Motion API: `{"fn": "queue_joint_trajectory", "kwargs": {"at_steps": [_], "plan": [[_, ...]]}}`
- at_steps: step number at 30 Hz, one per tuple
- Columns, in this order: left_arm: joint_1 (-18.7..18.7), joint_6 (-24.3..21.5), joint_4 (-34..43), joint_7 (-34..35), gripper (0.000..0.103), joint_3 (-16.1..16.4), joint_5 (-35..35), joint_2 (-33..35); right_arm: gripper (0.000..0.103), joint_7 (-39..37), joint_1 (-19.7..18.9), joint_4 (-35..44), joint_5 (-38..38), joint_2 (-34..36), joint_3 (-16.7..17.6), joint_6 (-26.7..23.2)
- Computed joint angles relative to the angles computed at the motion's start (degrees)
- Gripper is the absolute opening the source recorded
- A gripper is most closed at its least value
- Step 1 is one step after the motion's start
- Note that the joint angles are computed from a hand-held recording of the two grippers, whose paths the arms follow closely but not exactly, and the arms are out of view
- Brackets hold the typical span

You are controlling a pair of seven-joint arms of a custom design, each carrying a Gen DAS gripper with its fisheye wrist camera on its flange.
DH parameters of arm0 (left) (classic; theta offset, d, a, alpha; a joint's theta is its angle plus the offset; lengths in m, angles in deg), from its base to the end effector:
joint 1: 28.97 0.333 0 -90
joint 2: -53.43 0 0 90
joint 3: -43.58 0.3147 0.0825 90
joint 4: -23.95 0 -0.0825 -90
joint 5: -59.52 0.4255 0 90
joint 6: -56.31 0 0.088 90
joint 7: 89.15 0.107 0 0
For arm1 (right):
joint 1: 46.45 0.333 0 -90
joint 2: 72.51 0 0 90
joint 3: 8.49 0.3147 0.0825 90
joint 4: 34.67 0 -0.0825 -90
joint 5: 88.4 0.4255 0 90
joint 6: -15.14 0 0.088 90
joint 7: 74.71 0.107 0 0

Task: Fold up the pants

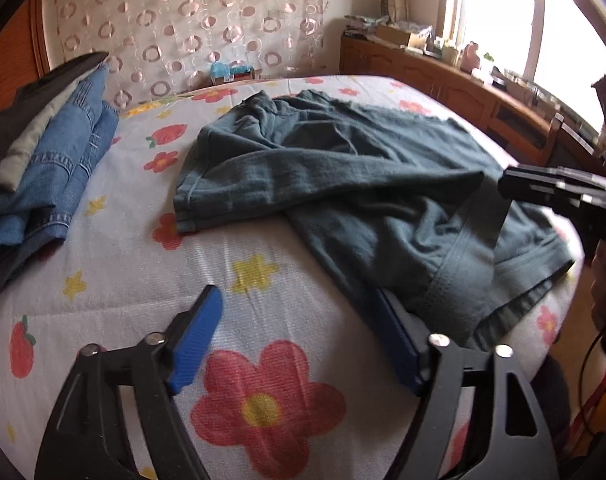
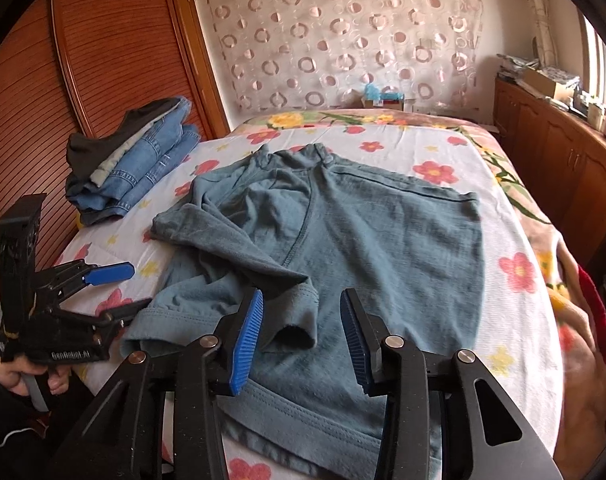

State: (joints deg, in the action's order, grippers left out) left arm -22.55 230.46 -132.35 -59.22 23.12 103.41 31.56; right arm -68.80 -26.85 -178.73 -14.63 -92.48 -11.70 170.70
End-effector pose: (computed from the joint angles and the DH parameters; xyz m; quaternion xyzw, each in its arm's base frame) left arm 0.4196 -0.1527 0.3585 -0.6746 0.6470 -0.2473 0.2552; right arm 0.4753 0.1039 0.4192 -0.8057 0.3875 -0.1313 0.4283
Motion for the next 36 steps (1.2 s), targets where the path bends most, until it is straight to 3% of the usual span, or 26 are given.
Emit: {"fn": "queue_joint_trajectory", "kwargs": {"at_steps": [3, 6, 12, 15, 20, 32, 36], "plan": [[-1.1, 0.7, -0.2, 1.1, 0.081, 1.6, -1.3, 0.2, 0.041, 1.2, -0.2, 0.9, -1.4, 1.2, 0.3, 0.0], [-0.7, 0.3, -0.3, 1.4, 0.082, 1.0, -1.6, -0.1, 0.035, 3.2, -0.5, 1.5, -3.1, 2.3, 0.7, -0.2], [-2.6, 0.5, -0.5, 3.4, 0.082, 3.0, -4.1, 0.0, 0.012, 4.7, -1.0, 2.7, -4.7, 3.4, 0.4, -3.1], [-4.9, 0.8, -1.5, 5.7, 0.082, 5.6, -7.7, -0.9, 0.007, 2.8, -1.0, 1.8, -2.9, 1.5, -0.1, -4.0], [-5.4, 4.1, -3.7, 7.7, 0.082, 5.7, -11.5, -4.3, 0.006, -1.1, -0.6, -2.1, 0.8, -5.2, -1.2, -4.6], [-4.4, 6.6, -3.4, 11.2, 0.082, 0.7, -16.4, -7.4, 0.006, -4.1, -1.2, -10.2, 1.5, -16.6, -4.4, -3.4], [-1.9, 7.1, -2.6, 10.6, 0.082, -2.7, -16.1, -7.2, 0.006, -3.3, -1.2, -11.6, 0.8, -18.8, -5.1, -2.3]]}}
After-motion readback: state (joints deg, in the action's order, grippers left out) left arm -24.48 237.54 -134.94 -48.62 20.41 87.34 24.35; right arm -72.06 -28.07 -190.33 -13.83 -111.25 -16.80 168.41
